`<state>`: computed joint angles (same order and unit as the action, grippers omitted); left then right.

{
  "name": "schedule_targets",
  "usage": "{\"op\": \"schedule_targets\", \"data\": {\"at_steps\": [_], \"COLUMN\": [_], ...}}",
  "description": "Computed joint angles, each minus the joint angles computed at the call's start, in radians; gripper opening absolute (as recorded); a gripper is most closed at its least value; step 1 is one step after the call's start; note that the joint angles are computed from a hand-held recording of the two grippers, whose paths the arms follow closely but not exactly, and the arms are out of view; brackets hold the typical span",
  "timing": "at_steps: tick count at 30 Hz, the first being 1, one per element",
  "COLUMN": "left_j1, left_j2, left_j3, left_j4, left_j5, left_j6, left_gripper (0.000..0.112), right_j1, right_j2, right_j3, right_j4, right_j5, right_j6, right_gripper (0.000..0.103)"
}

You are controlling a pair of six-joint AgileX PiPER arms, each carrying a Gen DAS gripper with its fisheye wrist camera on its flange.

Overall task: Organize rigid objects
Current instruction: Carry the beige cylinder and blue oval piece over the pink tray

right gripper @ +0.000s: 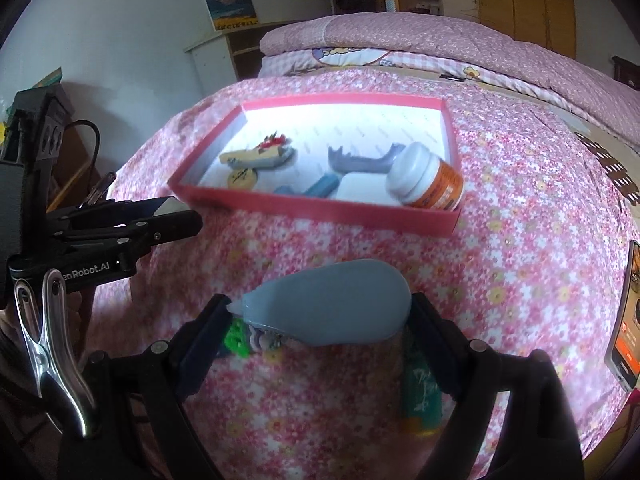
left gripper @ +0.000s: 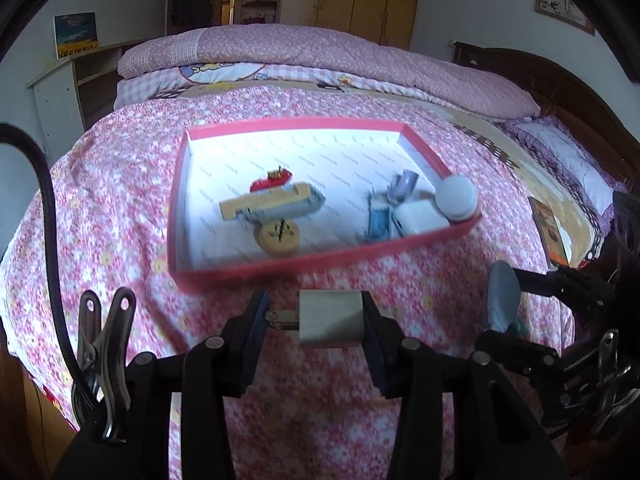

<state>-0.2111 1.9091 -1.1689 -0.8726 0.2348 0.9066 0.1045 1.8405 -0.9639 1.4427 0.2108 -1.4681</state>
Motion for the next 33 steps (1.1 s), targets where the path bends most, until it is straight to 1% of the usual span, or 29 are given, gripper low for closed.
{"op": "schedule_targets", "data": {"at_steps": [4,10,13,15,22,28,33], "left_j1": [0.002,0.0,0.007,0.008,0.006,0.013,0.02], "left_j2": [0.021,0.071,0.105,0.126,0.208,0.293,0.35], "left_j3": [-0.06,-0.172,-0.237,-0.275,-0.419,-0.562,-0.664], "left_j4": [0.094,0.233,0.252,0.276,0.404,0.464,0.502], "left_j5": [0.018,0.057,0.098,0.111,0.161,0.226,0.265], "left_j6": [-0.095,-0.24,-0.271,-0.296,-0.426,-0.512,-0.565], "left_gripper": [0.046,0.046,0.046,0.046,0.046,0.046,0.046], "right_j1": [-0.016,-0.019,-0.014,-0.013,-0.022,-0.014,-0.012], "right_j2": [0.014,0.024,0.039,0.059,0.131,0.182,0.247], "right_j3": [-0.051,-0.136,-0.187,-0.231,-0.36,-0.46,-0.566], "right_j4": [-0.113,-0.229,-0.292,-0.345,-0.487,-0.623,-0.715], "right_j5": [0.039,0.072,0.072,0.079,0.109,0.108,0.13], "right_j6": [0.127,0.255,0.332,0.405,0.594,0.732,0.847], "right_gripper": [0.09,0.09,0.09,0.09,0.09,0.09,0.09]}}
